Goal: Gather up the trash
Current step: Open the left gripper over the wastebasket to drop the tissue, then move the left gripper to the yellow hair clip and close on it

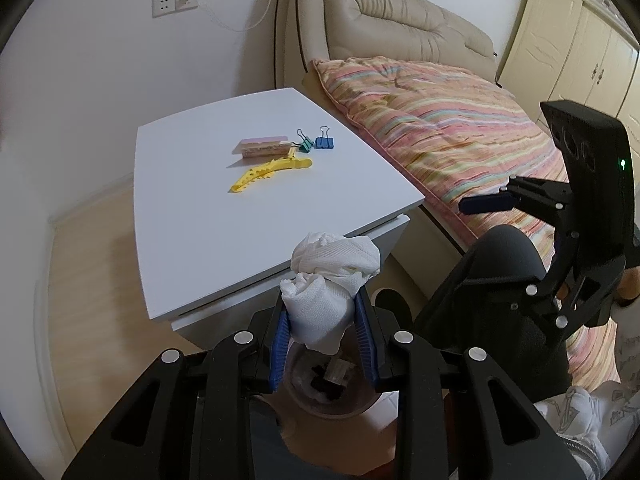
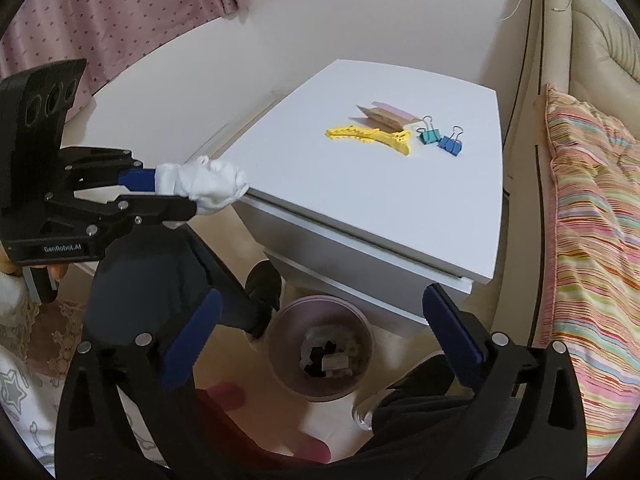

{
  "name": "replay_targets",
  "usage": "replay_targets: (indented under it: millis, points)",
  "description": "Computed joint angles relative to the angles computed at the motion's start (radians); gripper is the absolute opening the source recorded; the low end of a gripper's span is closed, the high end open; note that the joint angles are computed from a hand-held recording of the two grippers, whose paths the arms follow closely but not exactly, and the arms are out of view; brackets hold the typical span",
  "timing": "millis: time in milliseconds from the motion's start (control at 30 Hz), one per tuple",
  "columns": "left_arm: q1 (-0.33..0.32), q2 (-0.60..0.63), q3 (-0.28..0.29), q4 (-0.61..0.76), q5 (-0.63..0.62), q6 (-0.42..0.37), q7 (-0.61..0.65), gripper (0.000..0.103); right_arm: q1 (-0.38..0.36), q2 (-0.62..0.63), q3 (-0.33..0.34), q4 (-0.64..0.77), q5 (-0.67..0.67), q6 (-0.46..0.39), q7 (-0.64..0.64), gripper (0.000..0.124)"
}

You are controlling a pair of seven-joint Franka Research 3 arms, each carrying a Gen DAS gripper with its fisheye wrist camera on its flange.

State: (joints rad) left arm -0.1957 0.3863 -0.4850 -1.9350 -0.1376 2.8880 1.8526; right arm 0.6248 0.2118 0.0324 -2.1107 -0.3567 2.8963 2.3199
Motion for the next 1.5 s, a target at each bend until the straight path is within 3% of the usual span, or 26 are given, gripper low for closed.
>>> replay_targets:
  millis: [567, 667, 733, 800, 867, 1233, 1500]
  points:
    - [-0.022, 0.002, 0.0, -0.006, 0.02, -0.04, 0.03, 0.031, -0.029, -0.058, 0.005, -0.037, -0.107, -0.006, 0.109, 0.099]
    - [-0.013, 0.006, -0.015, -0.002, 0.001, -0.046, 0.056, 0.036, -0.037, -0.058, 0.011, -0.04, -0.113, -0.002, 0.119, 0.099]
    - [-0.019, 0.009, -0.01, 0.002, -0.001, -0.045, 0.057, 0.052, -0.043, -0.059, 0.014, -0.045, -0.107, 0.011, 0.121, 0.099]
    - [-0.014, 0.014, -0.015, 0.003, -0.015, -0.038, 0.061, 0.081, -0.045, -0.058, 0.014, -0.044, -0.104, 0.013, 0.119, 0.099]
    - [-0.005, 0.017, -0.024, 0.0, -0.032, -0.022, 0.067, 0.089, -0.044, -0.06, 0.013, -0.045, -0.109, 0.013, 0.123, 0.099]
    - [-0.036, 0.014, 0.026, -0.007, 0.056, 0.04, -0.025, 0.095, -0.042, -0.049, 0.011, -0.036, -0.111, 0.009, 0.129, 0.1]
    - [-0.012, 0.021, 0.007, -0.002, 0.084, 0.058, -0.054, 0.095, -0.038, -0.04, -0.001, -0.026, -0.122, 0.009, 0.147, 0.1]
